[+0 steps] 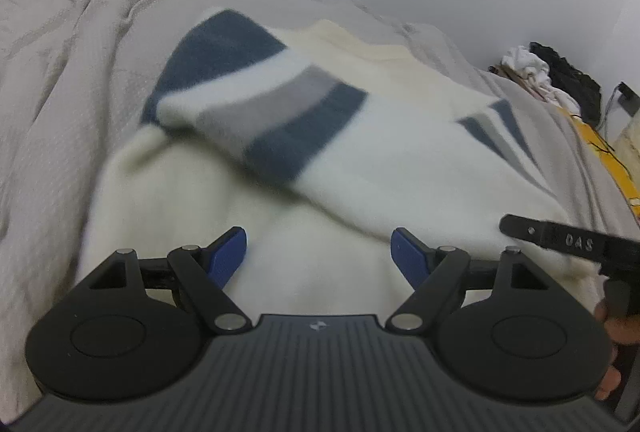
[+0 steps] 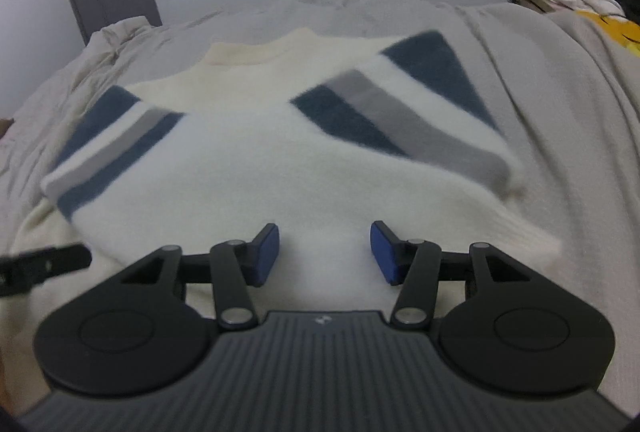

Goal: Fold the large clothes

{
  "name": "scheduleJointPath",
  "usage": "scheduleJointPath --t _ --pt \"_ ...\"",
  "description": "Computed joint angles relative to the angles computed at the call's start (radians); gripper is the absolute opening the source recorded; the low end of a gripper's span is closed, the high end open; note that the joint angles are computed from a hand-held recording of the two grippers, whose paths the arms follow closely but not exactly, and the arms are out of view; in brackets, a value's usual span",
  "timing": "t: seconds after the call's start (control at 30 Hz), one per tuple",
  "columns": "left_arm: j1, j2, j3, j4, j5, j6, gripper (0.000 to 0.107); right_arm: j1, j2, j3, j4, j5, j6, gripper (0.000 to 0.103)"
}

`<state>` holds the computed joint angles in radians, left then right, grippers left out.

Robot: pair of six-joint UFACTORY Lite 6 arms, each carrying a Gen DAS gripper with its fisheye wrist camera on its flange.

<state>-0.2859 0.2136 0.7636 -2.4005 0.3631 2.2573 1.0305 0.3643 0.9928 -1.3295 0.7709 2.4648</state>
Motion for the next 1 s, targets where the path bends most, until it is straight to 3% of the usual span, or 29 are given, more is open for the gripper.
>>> scheduleJointPath --t 0.1,0.17,0.3,0.43,0.5,0.6,0.63,0.7,0.83,0.9,1.0 --pt "-0.036 -0.133 -0.111 -0.137 -0.047 0.131 0.083 0.043 -0.075 -0.048 0.060 0.013 0.017 0.053" --pt "-0.050 -0.234 -0.160 -0.053 -0.109 0.041 0.083 0.088 -0.109 -0.044 0.151 0.064 -0.055 0.053" --pt "-0.041 -0.423 -0.265 0.324 -0.170 -0.378 0.083 0.170 -0.159 -0.017 0.332 0.169 -0.196 0.054" --pt "0.025 -0.605 -0.386 0.734 -0.165 -0.796 0.083 0.213 -0.273 -0.101 0.473 0.108 -0.186 0.056" --pt "0.090 -0.681 -0.436 0.943 -0.136 -0.995 0.083 0.222 -0.332 -0.167 0.544 0.051 -0.164 0.056" --pt "0.265 -0.781 -0.481 1.246 -0.011 -1.258 0.083 0.248 -0.361 -0.198 0.632 0.068 -0.157 0.059" --pt "0.334 -0.803 -0.490 1.298 0.040 -1.294 0.083 0.251 -0.366 -0.198 0.631 0.074 -0.148 0.070" --pt "0.488 -0.818 -0.503 1.301 0.141 -1.264 0.083 0.257 -0.362 -0.197 0.634 0.109 -0.106 0.089" --pt "0.731 -0.763 -0.493 1.251 0.289 -1.186 0.083 0.212 -0.407 -0.291 0.654 0.030 -0.019 0.088" --pt "0.747 -0.724 -0.481 1.245 0.285 -1.181 0.083 0.167 -0.446 -0.377 0.643 -0.087 0.046 0.088" --pt "0.759 -0.739 -0.486 1.255 0.288 -1.188 0.083 0.158 -0.454 -0.401 0.625 -0.134 0.097 0.089"
